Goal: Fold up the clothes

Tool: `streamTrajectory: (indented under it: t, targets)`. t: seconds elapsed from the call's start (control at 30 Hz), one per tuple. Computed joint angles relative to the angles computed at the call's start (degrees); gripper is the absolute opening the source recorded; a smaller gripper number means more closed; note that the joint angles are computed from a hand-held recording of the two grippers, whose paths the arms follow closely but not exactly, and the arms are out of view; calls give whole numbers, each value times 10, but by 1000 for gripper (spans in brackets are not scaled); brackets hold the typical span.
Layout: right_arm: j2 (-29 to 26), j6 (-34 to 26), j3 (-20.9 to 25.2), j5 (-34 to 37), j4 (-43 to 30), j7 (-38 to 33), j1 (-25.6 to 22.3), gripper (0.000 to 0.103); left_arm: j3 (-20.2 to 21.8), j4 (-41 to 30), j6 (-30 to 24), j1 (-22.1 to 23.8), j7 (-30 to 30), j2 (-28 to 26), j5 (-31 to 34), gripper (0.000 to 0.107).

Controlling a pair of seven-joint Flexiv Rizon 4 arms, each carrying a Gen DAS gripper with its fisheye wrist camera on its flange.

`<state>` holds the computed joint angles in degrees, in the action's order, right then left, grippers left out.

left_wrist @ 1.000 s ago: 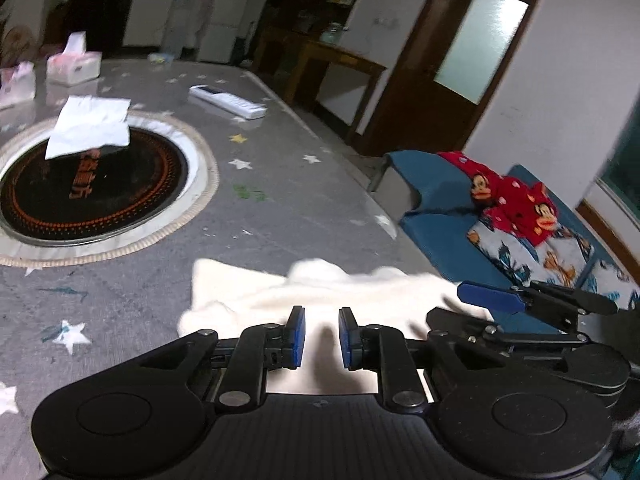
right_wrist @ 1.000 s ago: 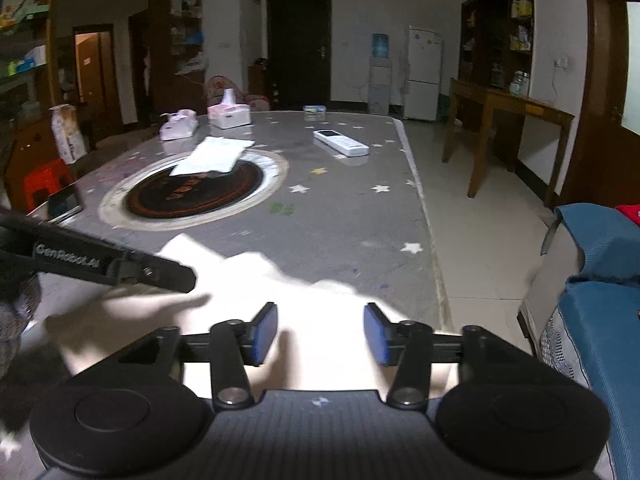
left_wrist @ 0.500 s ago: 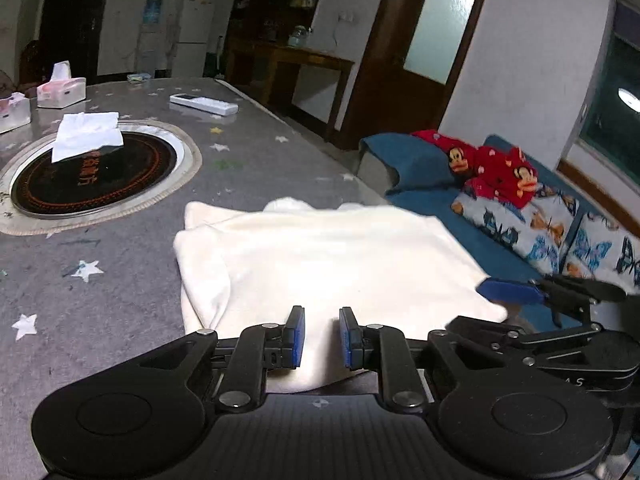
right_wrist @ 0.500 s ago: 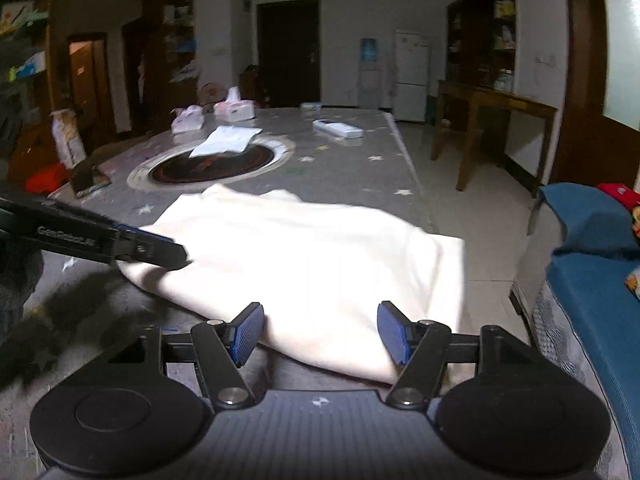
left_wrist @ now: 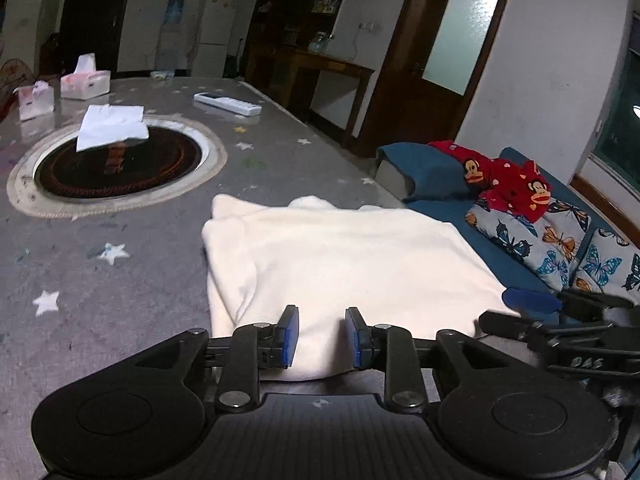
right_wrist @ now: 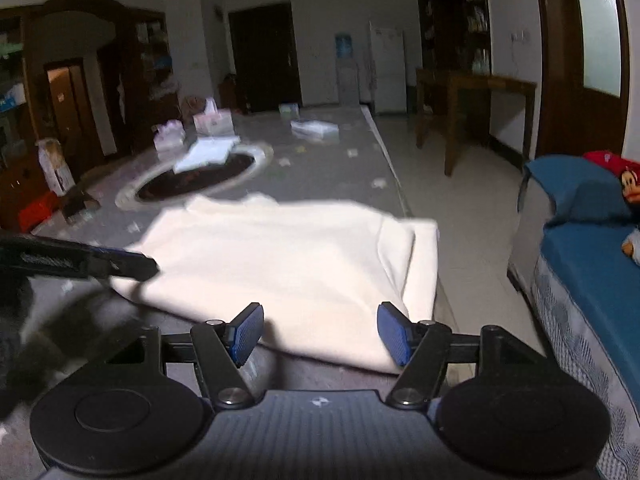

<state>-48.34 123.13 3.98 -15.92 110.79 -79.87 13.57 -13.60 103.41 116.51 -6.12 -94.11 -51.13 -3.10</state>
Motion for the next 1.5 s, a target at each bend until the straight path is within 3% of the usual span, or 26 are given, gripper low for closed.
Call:
streamTrajectory:
  t: [0.1,0.27,0.67,1.23,1.5]
  targets:
    - [6,6,-14,13,9,-18,18,67,-2,14,7,4,-5,11,4,32]
    - [22,19,-15,29,27,-35,31,82,9,45,17,-6,-7,31,5,40]
    - [46,27,-19,78,72,-56,69,102,63,134,48,-59,-24,73,-52,64]
    - [55,23,-36,147,103,-89,118,103,98,204,100,-126,-36,98,-134,100]
    - [56,18,-29,146,112,-86,113,103,104,217,105,-149,-36,102,-168,103]
